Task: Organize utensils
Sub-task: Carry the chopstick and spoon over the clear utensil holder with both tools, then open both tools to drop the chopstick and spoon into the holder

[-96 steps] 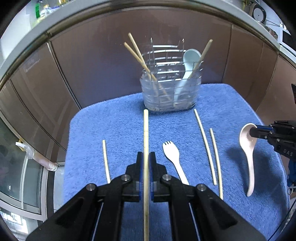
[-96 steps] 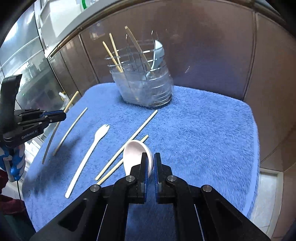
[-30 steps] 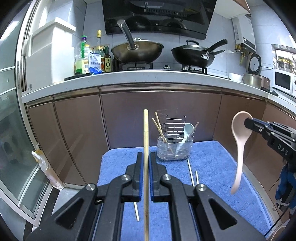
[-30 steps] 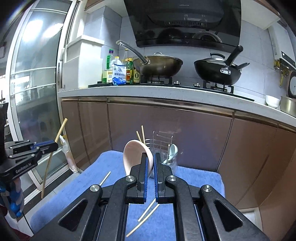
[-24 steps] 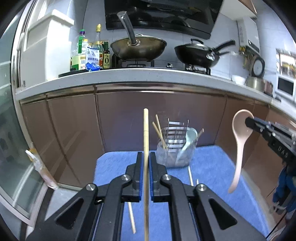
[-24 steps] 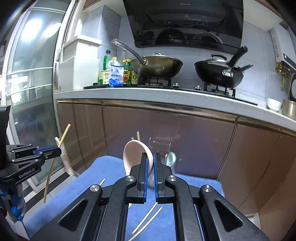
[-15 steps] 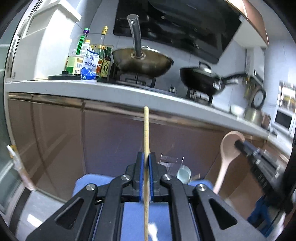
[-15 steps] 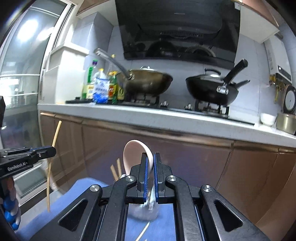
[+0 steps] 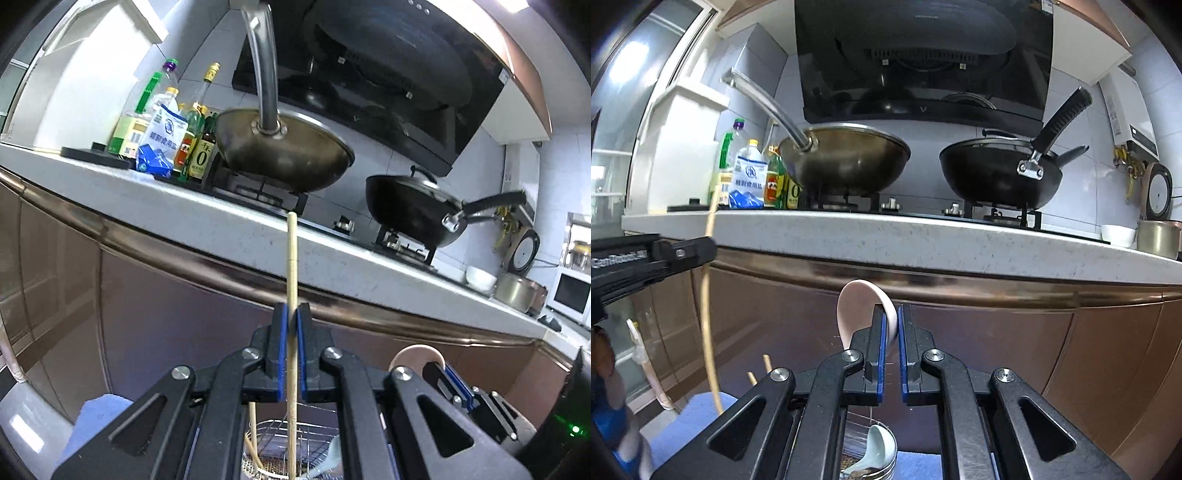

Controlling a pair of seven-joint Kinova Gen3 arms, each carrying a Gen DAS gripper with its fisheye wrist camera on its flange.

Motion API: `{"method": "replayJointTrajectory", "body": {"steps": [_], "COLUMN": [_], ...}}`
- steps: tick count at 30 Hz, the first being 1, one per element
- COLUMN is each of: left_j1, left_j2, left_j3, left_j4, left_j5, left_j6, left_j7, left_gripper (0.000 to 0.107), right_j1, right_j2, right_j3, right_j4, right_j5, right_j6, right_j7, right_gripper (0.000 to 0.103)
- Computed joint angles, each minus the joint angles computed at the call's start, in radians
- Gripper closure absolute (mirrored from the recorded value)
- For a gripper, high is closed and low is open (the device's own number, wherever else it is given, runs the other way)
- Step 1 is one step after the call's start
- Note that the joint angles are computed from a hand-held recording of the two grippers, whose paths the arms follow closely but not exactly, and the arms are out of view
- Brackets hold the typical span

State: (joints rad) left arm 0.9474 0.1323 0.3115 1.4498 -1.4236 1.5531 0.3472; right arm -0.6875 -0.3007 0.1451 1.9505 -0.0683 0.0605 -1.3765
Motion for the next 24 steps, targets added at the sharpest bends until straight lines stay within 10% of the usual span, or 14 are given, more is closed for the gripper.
{"method": "replayJointTrajectory", "body": {"steps": [14, 24], "left_j1": [-0.04, -0.012], "left_j2": [0.09, 0.041], "left_j3": [-0.081, -0.042], "left_j4": [0.106, 0.114], "left_j5": [0.009, 0.034], "left_j6": [-0.085, -0.033], "left_j7": [0.137, 0.076], "left_gripper": [0.101, 0.076], "right_j1": [0.103, 0.143], "right_j2": [0.107, 0.07], "right_j3": [-0.077, -0.108], "right_j4": [0.083, 0.115], "right_j5": [0.116, 0.195], "right_j6": [-0.157, -0.13], "right_j7": [-0.137, -0.217], "right_gripper": [0.094, 0.075]}}
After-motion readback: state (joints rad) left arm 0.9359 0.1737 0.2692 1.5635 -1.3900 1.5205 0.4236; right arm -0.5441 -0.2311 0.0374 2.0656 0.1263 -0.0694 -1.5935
